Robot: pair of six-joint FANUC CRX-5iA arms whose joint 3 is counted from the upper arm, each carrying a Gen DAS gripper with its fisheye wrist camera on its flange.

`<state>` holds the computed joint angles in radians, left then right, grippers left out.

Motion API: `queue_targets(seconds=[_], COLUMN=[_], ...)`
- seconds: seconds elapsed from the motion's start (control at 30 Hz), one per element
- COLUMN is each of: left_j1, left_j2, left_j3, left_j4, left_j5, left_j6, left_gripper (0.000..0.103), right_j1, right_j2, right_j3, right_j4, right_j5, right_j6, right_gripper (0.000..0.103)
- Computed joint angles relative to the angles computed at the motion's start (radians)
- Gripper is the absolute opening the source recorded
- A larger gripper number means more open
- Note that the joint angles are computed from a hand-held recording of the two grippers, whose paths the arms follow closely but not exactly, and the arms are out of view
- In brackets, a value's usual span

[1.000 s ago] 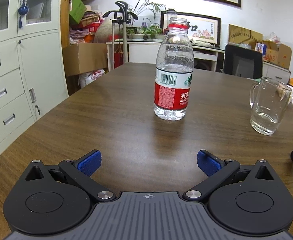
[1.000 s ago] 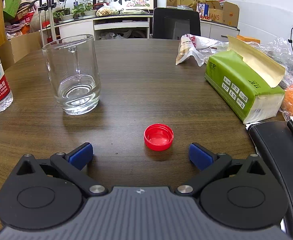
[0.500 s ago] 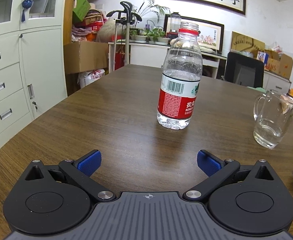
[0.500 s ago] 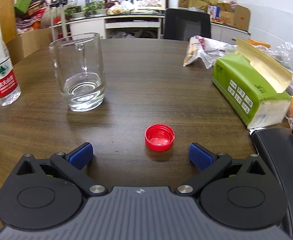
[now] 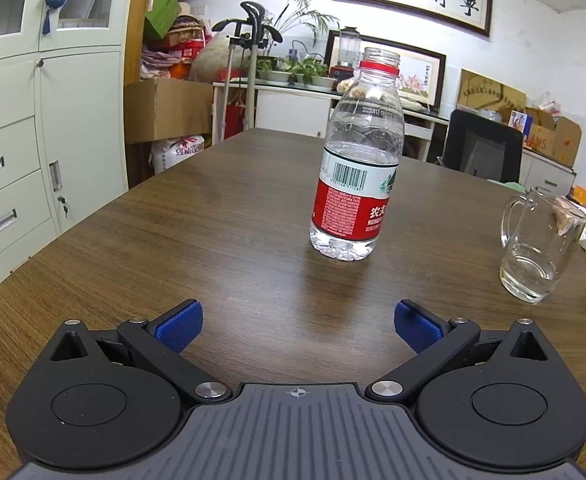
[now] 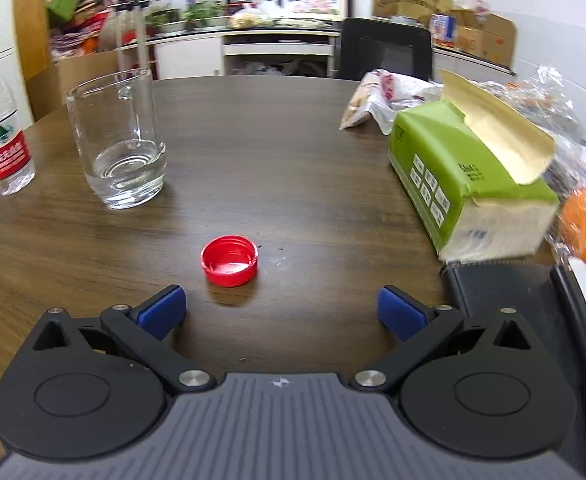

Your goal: Unscrew bottle cap and pour

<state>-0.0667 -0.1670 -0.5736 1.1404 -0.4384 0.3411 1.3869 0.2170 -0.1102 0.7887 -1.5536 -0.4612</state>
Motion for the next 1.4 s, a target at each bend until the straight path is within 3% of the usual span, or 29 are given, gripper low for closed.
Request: queue_targets(seconds=[1.4], left_j1=[0.005], left_j2=[0.002], left_j3=[-0.021], left_j4=[0.116], left_j5=[-0.060], left_j6=[-0.099], left_gripper=[0.103], right_j1=[-0.001], right_j2=[-0.016], right_j3=[-0.019], right_j4=[-0.004], right_j5=[-0.010], right_j6=[-0.010], right_gripper=[0.103])
